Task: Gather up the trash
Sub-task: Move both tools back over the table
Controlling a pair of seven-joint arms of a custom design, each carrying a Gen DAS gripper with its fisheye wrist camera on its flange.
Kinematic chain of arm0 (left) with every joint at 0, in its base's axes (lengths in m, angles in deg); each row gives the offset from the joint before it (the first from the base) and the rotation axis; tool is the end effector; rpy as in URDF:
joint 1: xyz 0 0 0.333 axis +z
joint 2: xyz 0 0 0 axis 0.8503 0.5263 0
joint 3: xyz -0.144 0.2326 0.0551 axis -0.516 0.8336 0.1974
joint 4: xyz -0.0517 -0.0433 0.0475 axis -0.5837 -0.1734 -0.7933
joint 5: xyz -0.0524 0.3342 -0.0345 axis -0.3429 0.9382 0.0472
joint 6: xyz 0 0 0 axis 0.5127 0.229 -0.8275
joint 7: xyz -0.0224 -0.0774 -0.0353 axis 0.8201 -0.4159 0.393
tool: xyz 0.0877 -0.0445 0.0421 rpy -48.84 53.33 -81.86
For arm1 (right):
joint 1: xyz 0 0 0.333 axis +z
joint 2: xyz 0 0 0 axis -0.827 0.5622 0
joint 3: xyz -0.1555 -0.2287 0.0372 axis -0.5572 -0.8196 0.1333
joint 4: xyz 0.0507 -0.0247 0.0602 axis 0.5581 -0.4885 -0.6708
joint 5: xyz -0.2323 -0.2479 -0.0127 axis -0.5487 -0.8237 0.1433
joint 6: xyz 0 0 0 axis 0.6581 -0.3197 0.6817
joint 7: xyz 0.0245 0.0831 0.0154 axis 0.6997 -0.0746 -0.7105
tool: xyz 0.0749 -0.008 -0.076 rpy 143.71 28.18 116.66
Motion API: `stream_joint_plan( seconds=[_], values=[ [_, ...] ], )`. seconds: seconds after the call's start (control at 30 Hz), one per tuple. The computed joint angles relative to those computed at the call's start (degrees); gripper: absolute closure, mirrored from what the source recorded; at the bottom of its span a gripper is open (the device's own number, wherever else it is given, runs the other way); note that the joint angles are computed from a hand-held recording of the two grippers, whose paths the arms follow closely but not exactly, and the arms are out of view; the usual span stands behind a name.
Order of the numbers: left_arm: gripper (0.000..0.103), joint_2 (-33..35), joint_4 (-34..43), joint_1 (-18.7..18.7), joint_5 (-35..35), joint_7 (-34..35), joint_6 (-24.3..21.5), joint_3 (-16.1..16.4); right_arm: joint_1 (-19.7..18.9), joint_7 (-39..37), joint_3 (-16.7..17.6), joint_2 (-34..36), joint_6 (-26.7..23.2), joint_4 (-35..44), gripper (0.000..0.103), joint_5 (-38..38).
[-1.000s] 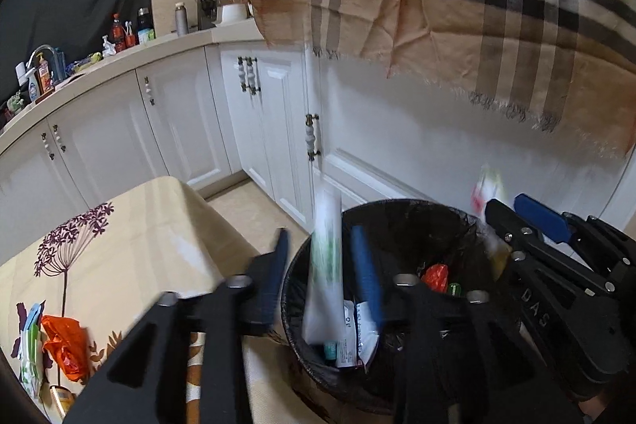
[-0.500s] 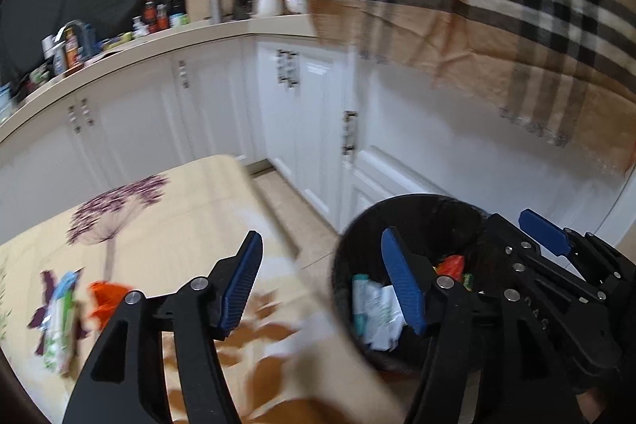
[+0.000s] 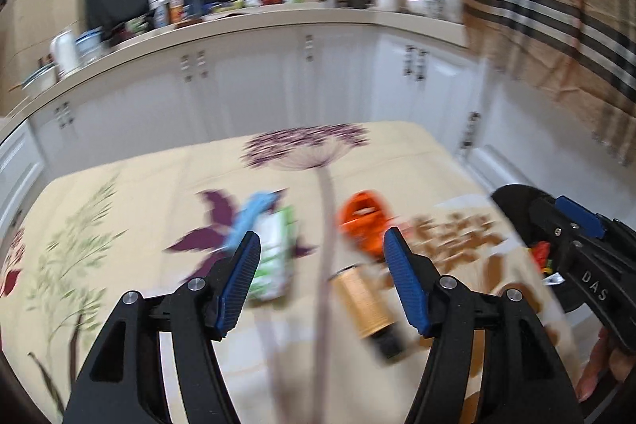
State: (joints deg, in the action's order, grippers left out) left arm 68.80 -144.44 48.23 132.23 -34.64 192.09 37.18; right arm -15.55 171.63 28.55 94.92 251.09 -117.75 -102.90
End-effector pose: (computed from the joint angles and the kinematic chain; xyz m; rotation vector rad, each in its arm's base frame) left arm 0.4263 -0.2259 0.4566 -1.9025 1.3598 -0.6344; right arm 0.5024 0.2891 0.4424 -1.8376 1.2743 -0.5605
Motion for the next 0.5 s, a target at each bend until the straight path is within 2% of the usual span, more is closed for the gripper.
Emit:
stream_joint_plan(
  seconds=[0.07, 0.13, 0.23, 0.5],
  values=[
    [0.040, -3.0, -3.3, 0.3, -1.2, -0.4, -0.5, 0.4, -1.7, -1.6, 3.8, 0.0, -0.7, 0.4, 0.067, 0.5],
    [0.040, -5.5, -5.9, 1.0, -2.0, -0.7, -0.8, 0.4, -1.7, -2.2, 5.4, 0.2, -1.4, 0.9, 0.067, 0.3],
    [0.040, -9.8, -10.3, 2.2, -3.8, -0.1, -1.2, 0.3, -4.1, -4.4, 10.6, 0.7, -2.7, 1.9, 0.067, 1.2],
    [0.040, -19.2, -19.9, 6.2, -9.6, 1.8, -0.8, -0.2, -4.3, -7.1, 15.6, 3.2, -7.4, 5.5, 0.067, 1.2]
  ],
)
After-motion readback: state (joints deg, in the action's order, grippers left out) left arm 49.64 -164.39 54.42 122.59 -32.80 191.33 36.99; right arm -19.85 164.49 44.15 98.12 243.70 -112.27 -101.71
